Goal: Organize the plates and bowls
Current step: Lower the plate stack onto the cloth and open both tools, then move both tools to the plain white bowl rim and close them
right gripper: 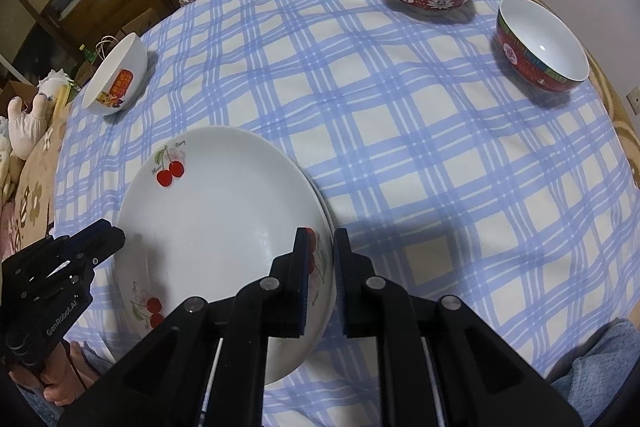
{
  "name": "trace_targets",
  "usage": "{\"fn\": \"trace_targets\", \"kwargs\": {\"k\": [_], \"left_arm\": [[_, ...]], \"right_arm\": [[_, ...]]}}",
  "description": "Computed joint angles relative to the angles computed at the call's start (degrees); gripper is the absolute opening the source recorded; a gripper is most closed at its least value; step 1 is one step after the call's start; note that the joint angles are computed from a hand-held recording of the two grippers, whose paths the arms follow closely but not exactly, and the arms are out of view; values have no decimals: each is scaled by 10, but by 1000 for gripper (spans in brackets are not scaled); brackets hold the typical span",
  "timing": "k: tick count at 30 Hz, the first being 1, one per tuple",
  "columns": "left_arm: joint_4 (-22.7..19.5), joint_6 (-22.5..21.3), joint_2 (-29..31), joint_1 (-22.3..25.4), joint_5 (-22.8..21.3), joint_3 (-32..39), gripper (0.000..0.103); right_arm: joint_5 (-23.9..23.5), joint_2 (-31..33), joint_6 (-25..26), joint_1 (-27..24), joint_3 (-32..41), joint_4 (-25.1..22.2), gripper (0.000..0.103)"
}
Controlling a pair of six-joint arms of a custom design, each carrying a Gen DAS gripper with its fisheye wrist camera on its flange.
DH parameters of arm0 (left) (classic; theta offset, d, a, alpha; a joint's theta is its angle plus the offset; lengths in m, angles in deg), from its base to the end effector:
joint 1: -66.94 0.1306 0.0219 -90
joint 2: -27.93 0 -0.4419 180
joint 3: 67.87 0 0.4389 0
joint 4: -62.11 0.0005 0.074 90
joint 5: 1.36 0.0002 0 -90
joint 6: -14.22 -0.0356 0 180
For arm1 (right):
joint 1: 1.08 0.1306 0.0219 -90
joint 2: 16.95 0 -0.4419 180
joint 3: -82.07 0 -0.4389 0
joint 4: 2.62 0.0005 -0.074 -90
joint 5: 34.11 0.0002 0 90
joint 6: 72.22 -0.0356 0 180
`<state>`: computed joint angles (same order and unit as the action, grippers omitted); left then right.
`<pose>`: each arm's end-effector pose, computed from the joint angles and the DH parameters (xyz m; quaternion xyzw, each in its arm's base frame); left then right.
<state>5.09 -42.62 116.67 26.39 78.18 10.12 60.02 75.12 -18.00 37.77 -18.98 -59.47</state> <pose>0.3720 -0.3104 0.3895 0.0454 0.9763 -0.0436 0.2073 0.3934 0.3129 0.3696 -0.0201 0.9839 0.0771 0.1597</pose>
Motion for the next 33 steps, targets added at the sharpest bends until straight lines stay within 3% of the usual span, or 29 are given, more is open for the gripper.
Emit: {"fn": "trace_targets", "kwargs": {"k": [8, 11, 16, 19, 22, 24, 33], "left_arm": [[-4, -24, -6, -14, -41, 5, 51], [4, -37, -11, -19, -53, 2, 53], [-5, -38, -13, -20, -62, 3, 70], [-31, -16, -10, -12, -66, 13, 80], [-41, 2, -13, -2, -61, 15, 82], [-44, 4, -16, 6, -54, 15, 83], [-60, -13, -19, 55, -67, 48, 84]], "right_arm": [[-14, -13, -9, -7, -4, 15, 14], [-28, -10, -10, -10, 0, 11, 18], [-21, -8, -5, -8, 4, 9, 42], [-18, -6, 2, -6, 14, 6, 63], [-26, -1, 4, -5, 26, 6, 74], [-33, 3, 10, -3, 36, 9, 89], [-7, 48, 56, 10, 113, 5, 100]]}}
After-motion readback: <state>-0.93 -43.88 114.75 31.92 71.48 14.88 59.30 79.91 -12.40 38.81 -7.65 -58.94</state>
